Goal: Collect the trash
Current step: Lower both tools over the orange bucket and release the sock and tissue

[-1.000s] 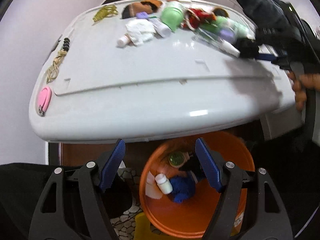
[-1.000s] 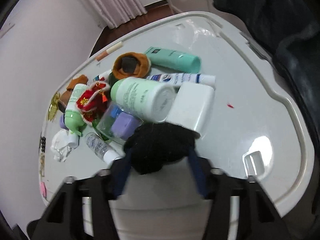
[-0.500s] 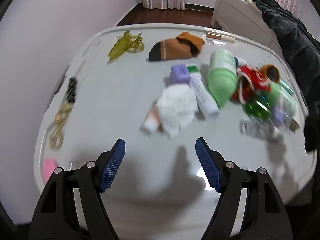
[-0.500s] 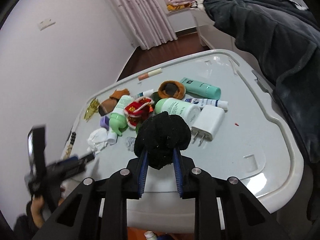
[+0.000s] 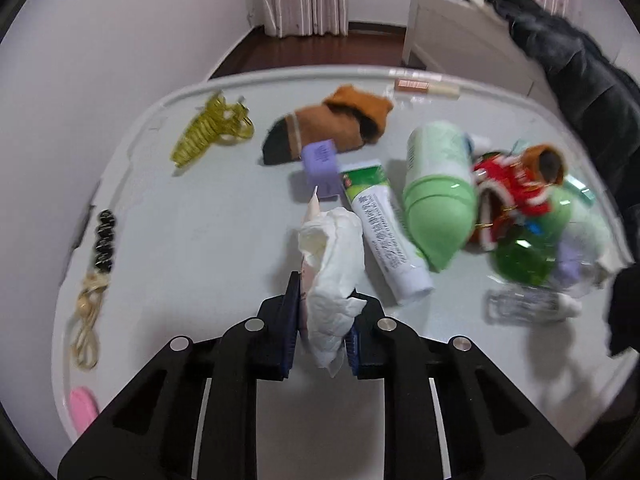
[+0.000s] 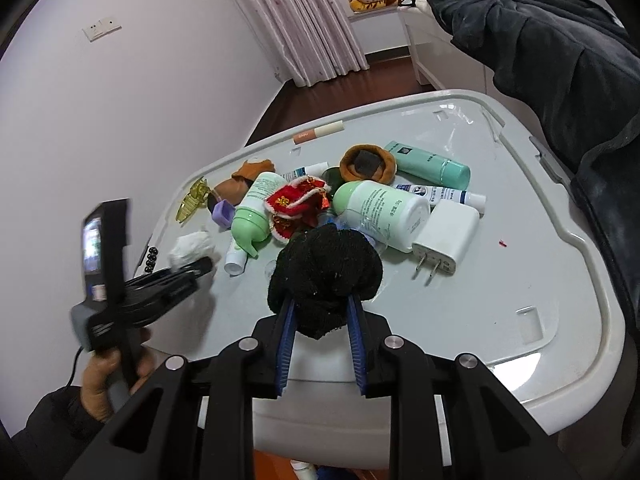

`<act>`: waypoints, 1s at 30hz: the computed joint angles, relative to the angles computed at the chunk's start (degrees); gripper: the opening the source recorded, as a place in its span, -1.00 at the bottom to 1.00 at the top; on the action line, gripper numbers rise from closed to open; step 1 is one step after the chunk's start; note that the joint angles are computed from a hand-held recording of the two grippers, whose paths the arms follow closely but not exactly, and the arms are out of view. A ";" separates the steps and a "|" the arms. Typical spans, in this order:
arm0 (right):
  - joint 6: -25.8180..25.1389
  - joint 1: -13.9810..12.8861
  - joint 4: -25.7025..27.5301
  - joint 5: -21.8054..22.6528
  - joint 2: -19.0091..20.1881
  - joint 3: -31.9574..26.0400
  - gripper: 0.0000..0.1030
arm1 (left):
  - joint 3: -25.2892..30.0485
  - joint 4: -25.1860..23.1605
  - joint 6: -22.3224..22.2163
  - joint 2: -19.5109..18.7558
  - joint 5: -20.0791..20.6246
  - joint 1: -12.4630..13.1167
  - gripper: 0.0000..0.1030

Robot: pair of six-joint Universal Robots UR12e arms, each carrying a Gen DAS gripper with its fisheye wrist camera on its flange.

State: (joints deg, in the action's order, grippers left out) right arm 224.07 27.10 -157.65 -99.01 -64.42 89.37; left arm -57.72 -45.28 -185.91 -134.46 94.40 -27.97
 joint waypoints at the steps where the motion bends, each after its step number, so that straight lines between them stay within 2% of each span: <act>1: -0.15 0.06 -0.40 -0.07 -0.09 0.15 -0.52 | -1.92 1.29 -0.25 1.51 -1.02 0.12 -0.63; 3: -0.80 0.28 -0.86 -0.24 -0.34 0.36 -0.52 | -6.29 4.24 -0.43 4.96 -4.82 0.54 -0.63; 8: -2.94 1.45 -1.40 1.34 -1.18 0.93 -0.52 | -16.02 9.57 2.77 12.65 -8.27 0.32 -0.63; 10: -4.39 2.72 -0.40 1.48 -1.61 1.19 -0.52 | -19.78 10.03 3.34 15.39 -9.49 0.18 -0.63; 12: -5.39 3.75 0.56 2.06 -2.02 1.52 -0.52 | -21.59 9.45 2.87 16.44 -10.93 0.01 -0.63; 15: -6.69 5.18 3.51 3.45 -2.71 2.04 -0.52 | -25.20 8.01 4.38 18.34 -11.44 -0.48 -0.63; 19: -6.83 6.50 8.86 5.20 -3.59 3.07 -0.52 | -28.08 2.67 5.81 19.61 -12.75 -0.38 -0.63; 22: -6.12 6.86 11.64 7.05 -3.95 3.80 -0.52 | -29.35 -0.99 6.00 20.19 -14.12 -0.21 -0.63; 27: -6.24 7.30 15.33 8.91 -3.79 4.08 -0.49 | -29.41 -3.36 6.51 19.99 -15.86 0.06 -0.63; 28: -6.23 7.30 15.78 9.36 -3.67 3.99 -0.40 | -29.05 -4.63 6.68 19.72 -16.52 0.15 -0.62; 29: -6.54 7.21 16.35 9.93 -3.46 3.74 -0.19 | -28.72 -5.82 6.76 19.48 -16.65 0.15 -0.61; 30: -6.96 7.27 17.76 9.84 -3.18 3.21 -0.10 | -28.16 -7.62 6.98 19.12 -16.19 0.02 -0.48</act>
